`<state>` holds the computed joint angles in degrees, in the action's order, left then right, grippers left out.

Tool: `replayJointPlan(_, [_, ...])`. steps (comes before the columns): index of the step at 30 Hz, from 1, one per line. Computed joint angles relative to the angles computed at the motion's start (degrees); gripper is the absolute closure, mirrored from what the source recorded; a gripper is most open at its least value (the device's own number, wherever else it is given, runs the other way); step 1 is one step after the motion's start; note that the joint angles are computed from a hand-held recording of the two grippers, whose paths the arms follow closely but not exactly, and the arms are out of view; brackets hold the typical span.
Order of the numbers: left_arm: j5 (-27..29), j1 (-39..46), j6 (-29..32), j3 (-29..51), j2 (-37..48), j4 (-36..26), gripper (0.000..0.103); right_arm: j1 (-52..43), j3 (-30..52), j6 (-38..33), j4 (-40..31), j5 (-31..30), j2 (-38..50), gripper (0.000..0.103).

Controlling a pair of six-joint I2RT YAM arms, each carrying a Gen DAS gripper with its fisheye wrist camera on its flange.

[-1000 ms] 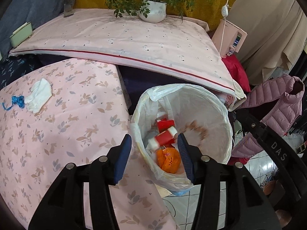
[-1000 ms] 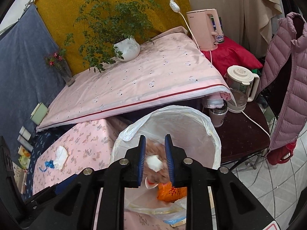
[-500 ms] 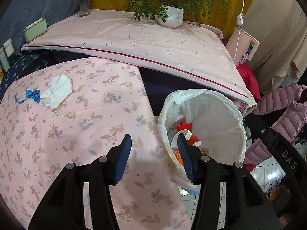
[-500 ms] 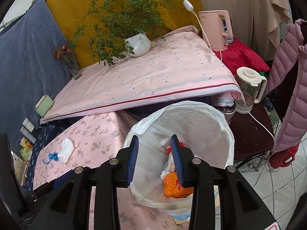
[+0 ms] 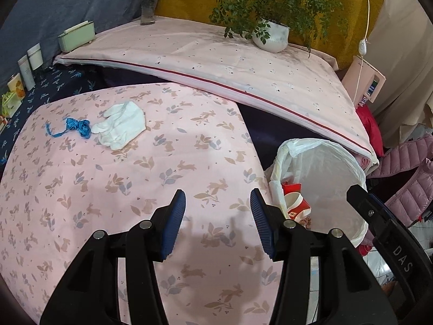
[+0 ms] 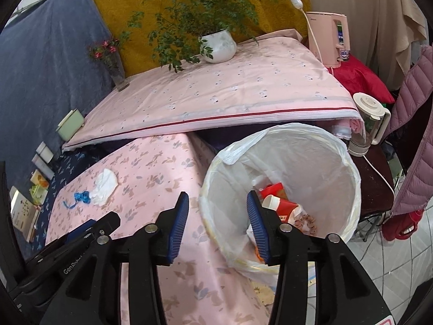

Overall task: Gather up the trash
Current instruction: 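Move both open grippers back toward the blue ribbon and white glove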

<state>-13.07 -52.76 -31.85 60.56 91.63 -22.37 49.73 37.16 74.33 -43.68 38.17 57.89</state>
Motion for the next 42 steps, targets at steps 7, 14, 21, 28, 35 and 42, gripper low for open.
replayJointPlan(7, [0.53,4.49,1.4,-4.09,-2.2,1.17,0.056,0.08,3.17,-2.17,3.08,-0.76,6.02,0.057])
replayJointPlan(14, [1.61,9.45,3.31,-7.6,-4.32,2.19,0.056,-0.42,6.14,-4.58,6.93,-2.17,12.03,0.057])
replayJointPlan(21, [3.42,15.8,5.18,-10.49,-5.83,3.15,0.056,-0.5,10.51,-8.56,11.59,-3.99,19.86,0.057])
replayJointPlan(28, [5.63,25.82,9.04,-12.0,-6.1,4.01,0.053,-1.61,18.87,-15.1,17.34,-7.65,31.11,0.057])
replayJointPlan(35, [8.77,37.4,13.92,-7.62,-1.24,5.19,0.04,-3.65,31.25,-21.36,21.81,-13.07,45.14,0.052])
replayJointPlan(42, [13.12,43.82,15.1,2.13,10.04,5.94,0.033,-7.15,47.79,-26.32,21.77,-17.95,60.99,0.049])
